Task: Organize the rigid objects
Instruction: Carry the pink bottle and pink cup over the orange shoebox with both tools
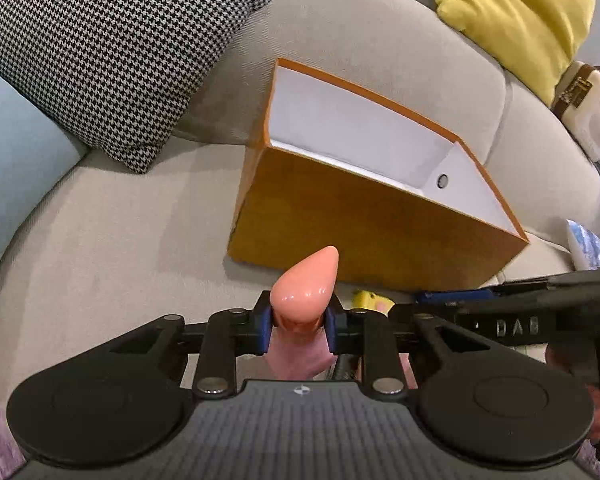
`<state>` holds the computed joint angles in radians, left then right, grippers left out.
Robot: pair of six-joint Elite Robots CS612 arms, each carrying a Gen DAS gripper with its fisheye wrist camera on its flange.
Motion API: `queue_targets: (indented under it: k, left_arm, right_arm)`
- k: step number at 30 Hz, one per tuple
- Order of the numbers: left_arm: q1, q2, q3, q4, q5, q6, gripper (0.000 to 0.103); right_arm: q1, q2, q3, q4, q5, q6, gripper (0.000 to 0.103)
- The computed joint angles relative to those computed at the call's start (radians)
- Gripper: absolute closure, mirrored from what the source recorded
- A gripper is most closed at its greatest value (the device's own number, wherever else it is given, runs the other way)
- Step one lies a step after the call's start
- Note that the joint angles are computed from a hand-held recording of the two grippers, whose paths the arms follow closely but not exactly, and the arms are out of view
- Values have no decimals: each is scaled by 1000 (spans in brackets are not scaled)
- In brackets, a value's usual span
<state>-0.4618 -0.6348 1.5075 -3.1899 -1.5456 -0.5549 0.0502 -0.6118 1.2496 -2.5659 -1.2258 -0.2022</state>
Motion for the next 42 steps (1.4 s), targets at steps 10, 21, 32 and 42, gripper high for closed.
queue_targets:
  k: [10, 21, 32, 42]
  left_arm:
    - [-16, -15, 24, 2, 30, 39, 75]
    - [-21, -46, 56, -24, 48, 36, 75]
    - [4, -62, -35, -84, 5, 135, 75]
    - [49, 85, -351, 125, -72, 325, 75]
  right_arm:
    - [6, 19, -52, 188, -6, 190, 44]
    - [12, -15, 10, 112, -8, 137, 47]
    - [-25, -87, 67, -156, 131, 43, 47]
    - [-11, 50, -165, -173, 16, 189, 47]
